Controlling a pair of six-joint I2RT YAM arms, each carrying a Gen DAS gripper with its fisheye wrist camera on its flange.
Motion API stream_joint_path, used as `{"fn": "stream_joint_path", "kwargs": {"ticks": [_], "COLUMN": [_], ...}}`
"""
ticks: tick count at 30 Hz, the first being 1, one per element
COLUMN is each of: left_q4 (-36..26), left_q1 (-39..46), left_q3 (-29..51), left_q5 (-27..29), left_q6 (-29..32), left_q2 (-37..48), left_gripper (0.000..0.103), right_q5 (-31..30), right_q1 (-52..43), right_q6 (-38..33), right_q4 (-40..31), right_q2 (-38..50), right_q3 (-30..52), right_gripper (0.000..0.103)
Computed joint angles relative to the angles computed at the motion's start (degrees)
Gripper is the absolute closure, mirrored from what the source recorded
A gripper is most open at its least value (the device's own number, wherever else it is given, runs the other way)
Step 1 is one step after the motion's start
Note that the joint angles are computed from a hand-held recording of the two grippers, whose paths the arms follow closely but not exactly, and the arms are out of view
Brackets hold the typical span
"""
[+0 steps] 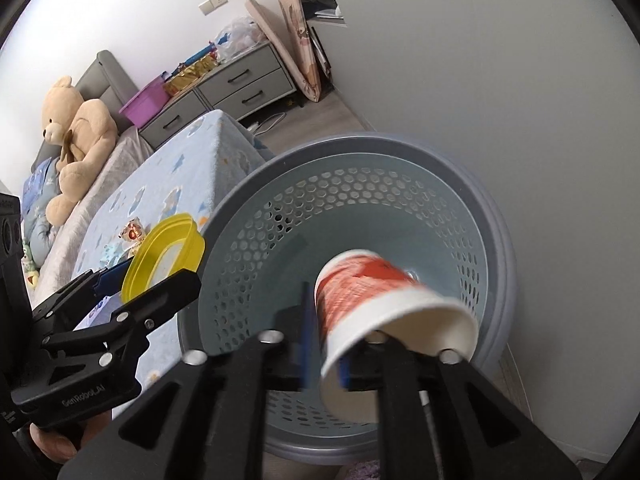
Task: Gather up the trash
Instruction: 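Open both tools to drop the cup and lid into the wastebasket, then move both tools back toward the trash on the bed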
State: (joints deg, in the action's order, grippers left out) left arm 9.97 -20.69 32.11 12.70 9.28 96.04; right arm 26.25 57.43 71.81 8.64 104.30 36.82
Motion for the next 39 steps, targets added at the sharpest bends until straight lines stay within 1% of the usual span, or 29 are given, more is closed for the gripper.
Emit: {"fn": "stream_joint_path", "kwargs": {"ticks": [1,2,4,14,20,29,34,39], "left_q4": [-0.1,-0.1,-0.1,-0.3,-0.2,0.3,0.3,-0.8], "left_q1": [-0.1,0.0,0.1,2.0,3.2,5.7,7.8,11.9], "left_q3": [0.0,0.2,0.3,0.1,-0.9,-2.8,-4.3,-5.9], "left_q5": [-0.2,-0.4,-0.6,-0.5,-0.2,0.9,1.9,3.8], "left_q6": [0.0,0.0,-0.3,-0.9,-1.1,-1.2,-0.5,1.5], "left_q2": [0.0,0.2,0.3,-0.1,-1.2,-3.3,-5.4,-7.6], "left_gripper": [0.031,0.030,0.028,0.028,0.028,0.028,0.028,0.028], "right_q5": [0.6,1.0,1.3,1.2,2.1,3.0,4.1,5.1], "right_q1": [0.2,0.2,0.3,0.0,0.7,1.4,2.4,3.7], "right_q6": [0.1,0.0,0.0,0.0,0.1,-0.6,-0.6,-0.5], "right_q4": [0.2,0.3,0.7,0.5,-1.7,-5.0,-7.6,-10.8], "right_q2": [-0.2,-0.4,-0.6,-0.3,0.2,1.6,2.5,4.1], "right_q3": [-0.2,-0.3,-0.6,-0.2,1.3,4.2,6.3,9.4], "right_gripper": [0.058,0.055,0.055,0.055,0.050,0.047,0.044,0.042]}}
